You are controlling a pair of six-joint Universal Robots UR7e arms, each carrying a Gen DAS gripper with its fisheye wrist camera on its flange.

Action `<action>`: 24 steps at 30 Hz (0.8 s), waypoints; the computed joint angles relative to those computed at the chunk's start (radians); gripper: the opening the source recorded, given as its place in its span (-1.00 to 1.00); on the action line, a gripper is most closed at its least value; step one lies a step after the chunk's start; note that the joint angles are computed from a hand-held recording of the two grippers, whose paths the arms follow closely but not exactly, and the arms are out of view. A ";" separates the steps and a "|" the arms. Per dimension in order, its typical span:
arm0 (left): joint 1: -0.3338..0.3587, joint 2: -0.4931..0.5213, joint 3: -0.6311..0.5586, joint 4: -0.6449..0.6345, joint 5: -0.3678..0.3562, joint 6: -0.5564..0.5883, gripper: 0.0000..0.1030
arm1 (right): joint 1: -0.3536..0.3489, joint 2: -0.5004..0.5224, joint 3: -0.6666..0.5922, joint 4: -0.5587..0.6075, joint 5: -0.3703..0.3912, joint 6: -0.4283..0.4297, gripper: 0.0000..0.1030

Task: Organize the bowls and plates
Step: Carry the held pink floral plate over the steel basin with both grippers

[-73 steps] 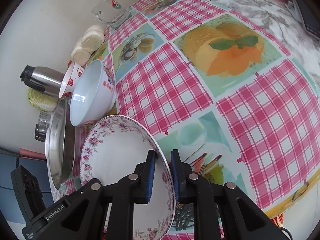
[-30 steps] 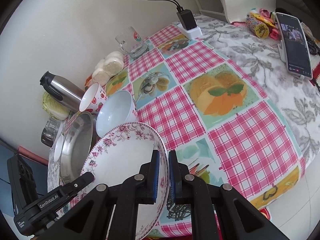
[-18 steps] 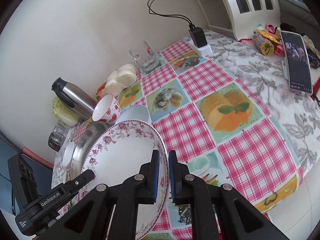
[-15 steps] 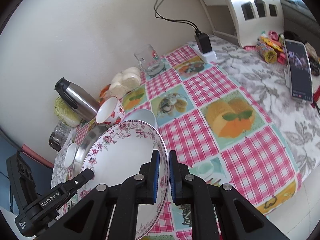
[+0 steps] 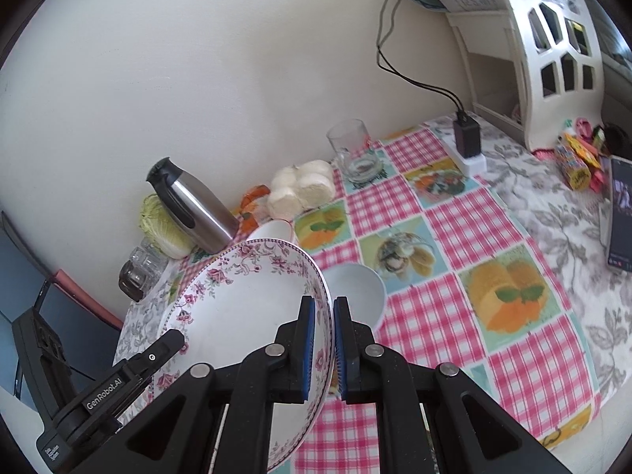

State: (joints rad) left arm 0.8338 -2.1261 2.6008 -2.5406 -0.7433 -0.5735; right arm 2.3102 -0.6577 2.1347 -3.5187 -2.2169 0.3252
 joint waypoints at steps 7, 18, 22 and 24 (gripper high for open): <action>0.088 0.064 -0.062 -0.119 -0.044 0.060 -0.59 | 0.003 0.027 -0.091 0.030 0.034 -0.039 -0.80; 0.179 0.169 -0.114 -0.298 -0.061 0.160 -0.59 | -0.042 0.097 -0.191 0.039 0.095 -0.091 -0.80; 0.249 0.203 -0.127 -0.336 -0.115 0.174 -0.59 | -0.055 0.123 -0.215 0.055 0.101 -0.101 -0.80; 0.263 0.209 -0.127 -0.343 -0.118 0.176 -0.59 | -0.059 0.138 -0.227 0.067 0.100 -0.104 -0.80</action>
State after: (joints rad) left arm 1.0968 -1.9167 2.4736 -2.8838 -0.8614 -0.3978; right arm 2.2510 -0.5194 1.9078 -3.4519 -2.1171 0.2214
